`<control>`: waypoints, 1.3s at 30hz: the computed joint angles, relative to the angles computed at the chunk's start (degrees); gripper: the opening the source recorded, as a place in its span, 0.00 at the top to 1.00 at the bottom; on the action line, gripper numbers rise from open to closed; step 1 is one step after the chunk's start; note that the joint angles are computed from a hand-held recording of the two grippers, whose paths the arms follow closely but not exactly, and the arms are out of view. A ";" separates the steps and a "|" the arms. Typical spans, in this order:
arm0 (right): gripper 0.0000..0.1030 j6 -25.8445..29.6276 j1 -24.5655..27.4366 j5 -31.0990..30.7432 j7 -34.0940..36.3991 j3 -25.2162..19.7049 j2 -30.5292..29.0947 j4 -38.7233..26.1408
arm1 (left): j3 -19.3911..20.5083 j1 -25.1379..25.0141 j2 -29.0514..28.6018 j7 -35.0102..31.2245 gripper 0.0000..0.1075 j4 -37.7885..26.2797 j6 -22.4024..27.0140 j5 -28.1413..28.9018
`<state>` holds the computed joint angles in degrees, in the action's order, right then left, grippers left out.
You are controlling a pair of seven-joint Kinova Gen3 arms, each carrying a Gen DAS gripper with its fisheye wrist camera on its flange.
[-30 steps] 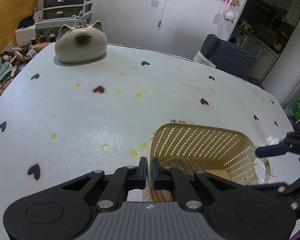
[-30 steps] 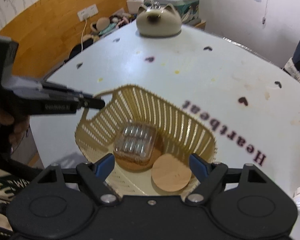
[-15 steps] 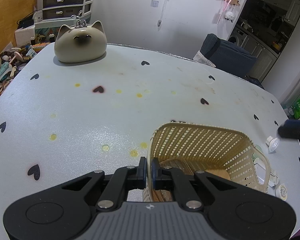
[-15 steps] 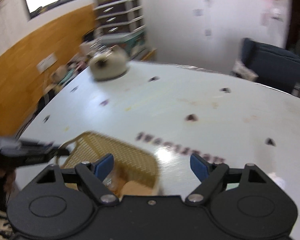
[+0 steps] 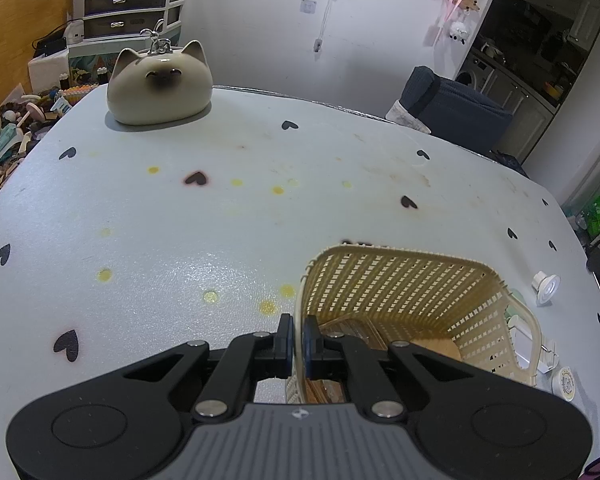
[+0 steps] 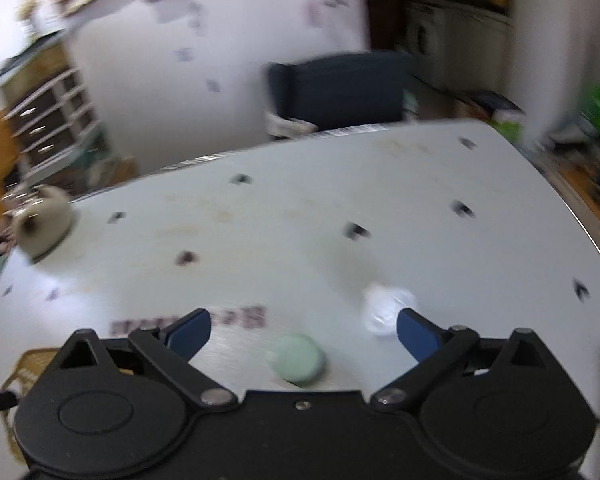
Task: Organize rigid objects
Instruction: 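Move the right tool to the white plastic holder on the table, then close the right tool on the white plastic holder and lift it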
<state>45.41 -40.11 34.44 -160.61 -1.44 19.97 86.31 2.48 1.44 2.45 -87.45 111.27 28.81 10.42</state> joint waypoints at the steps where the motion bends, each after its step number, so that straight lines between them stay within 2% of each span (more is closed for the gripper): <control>1: 0.02 0.34 -0.22 0.10 -1.67 0.52 -0.08 0.88 | 0.00 0.00 0.00 0.00 0.95 0.00 0.00 0.00; 5: 0.02 0.81 0.43 -1.16 -6.61 0.88 0.39 3.56 | -0.01 0.02 -0.03 -0.03 0.95 0.03 -0.04 -0.03; 10: 0.03 0.27 1.51 -3.51 -9.17 0.53 1.47 5.37 | -0.03 -0.03 -0.01 -0.18 0.95 0.00 0.00 0.11; 18: 0.39 -2.62 3.99 -9.25 -5.00 -0.55 2.92 7.33 | -0.04 -0.02 -0.01 -0.13 0.95 -0.01 0.02 0.08; 21: 0.46 -2.46 4.50 -11.27 -3.56 -0.45 3.48 7.27 | -0.04 -0.02 -0.01 -0.14 0.95 -0.02 0.03 0.08; 29: 0.52 -5.42 4.96 -13.40 0.24 -0.33 3.77 8.01 | -0.03 -0.03 0.00 -0.14 0.95 -0.01 0.03 0.15; 33: 0.60 -5.73 4.64 -14.09 1.66 0.02 3.80 7.69 | -0.03 -0.02 -0.01 -0.13 0.95 -0.01 0.02 0.10; 35: 0.69 -6.23 4.12 -13.71 1.05 0.66 3.48 8.13 | -0.02 -0.02 -0.01 -0.13 0.95 -0.02 0.05 0.15; 37: 0.71 -6.84 4.64 -14.33 1.34 0.54 3.12 8.58 | -0.04 -0.04 -0.01 -0.19 0.95 -0.02 0.04 0.14; 39: 0.78 -7.13 4.07 -13.76 0.57 1.07 2.89 8.97 | -0.03 -0.02 -0.01 -0.17 0.95 -0.03 0.05 0.11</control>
